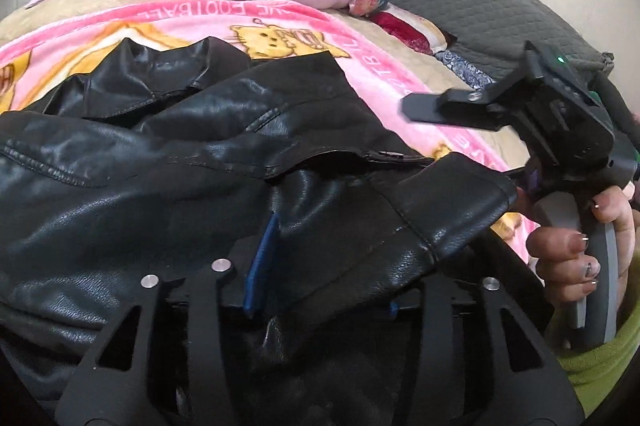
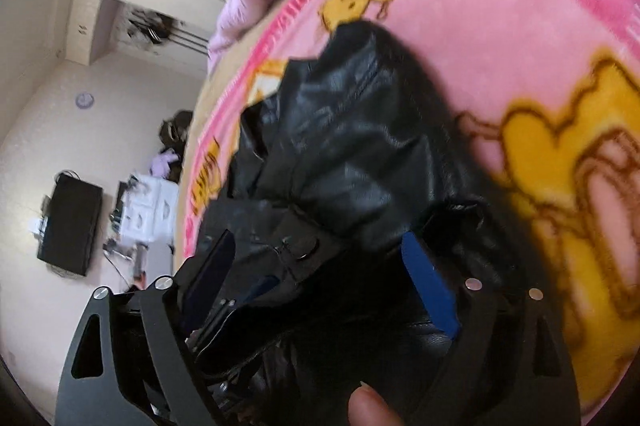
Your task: Fold large clothes
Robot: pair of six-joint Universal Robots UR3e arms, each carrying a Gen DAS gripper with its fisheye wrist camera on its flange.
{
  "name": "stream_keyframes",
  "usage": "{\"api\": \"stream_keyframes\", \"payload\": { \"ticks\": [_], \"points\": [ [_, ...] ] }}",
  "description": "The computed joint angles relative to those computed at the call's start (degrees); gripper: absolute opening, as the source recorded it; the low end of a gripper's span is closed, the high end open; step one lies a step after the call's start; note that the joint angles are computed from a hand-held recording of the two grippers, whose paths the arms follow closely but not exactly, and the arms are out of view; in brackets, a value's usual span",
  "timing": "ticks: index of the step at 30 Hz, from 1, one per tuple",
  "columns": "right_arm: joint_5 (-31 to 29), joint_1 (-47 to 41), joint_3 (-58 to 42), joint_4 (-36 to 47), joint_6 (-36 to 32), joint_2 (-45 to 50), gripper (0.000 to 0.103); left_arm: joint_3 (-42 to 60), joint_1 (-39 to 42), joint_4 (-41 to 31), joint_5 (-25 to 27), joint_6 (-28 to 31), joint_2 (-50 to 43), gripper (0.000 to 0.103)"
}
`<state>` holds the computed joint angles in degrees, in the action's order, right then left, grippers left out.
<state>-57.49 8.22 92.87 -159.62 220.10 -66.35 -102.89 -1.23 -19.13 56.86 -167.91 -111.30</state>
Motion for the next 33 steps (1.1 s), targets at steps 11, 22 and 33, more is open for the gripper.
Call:
{"api": "stream_keyframes", "payload": {
  "ticks": [11, 22, 33],
  "points": [
    [-7.11, 4.83, -5.74, 2.40, -4.94, 1.13, 0.026, -9.65, 7.44, -8.97, -9.71, 6.44, 13.98, 0.089],
    [-15.97, 8.22, -27.08, 1.29, -16.89, 7.52, 0.011, -5.71, 28.38, -7.92, -11.72, -6.47, 16.17, 0.093],
    [-20.13, 5.95, -27.90, 3.86, -18.15, 12.34, 0.011, 10.93, 22.70, -8.79, -3.45, -11.90, -0.92, 0.090]
  ]
}}
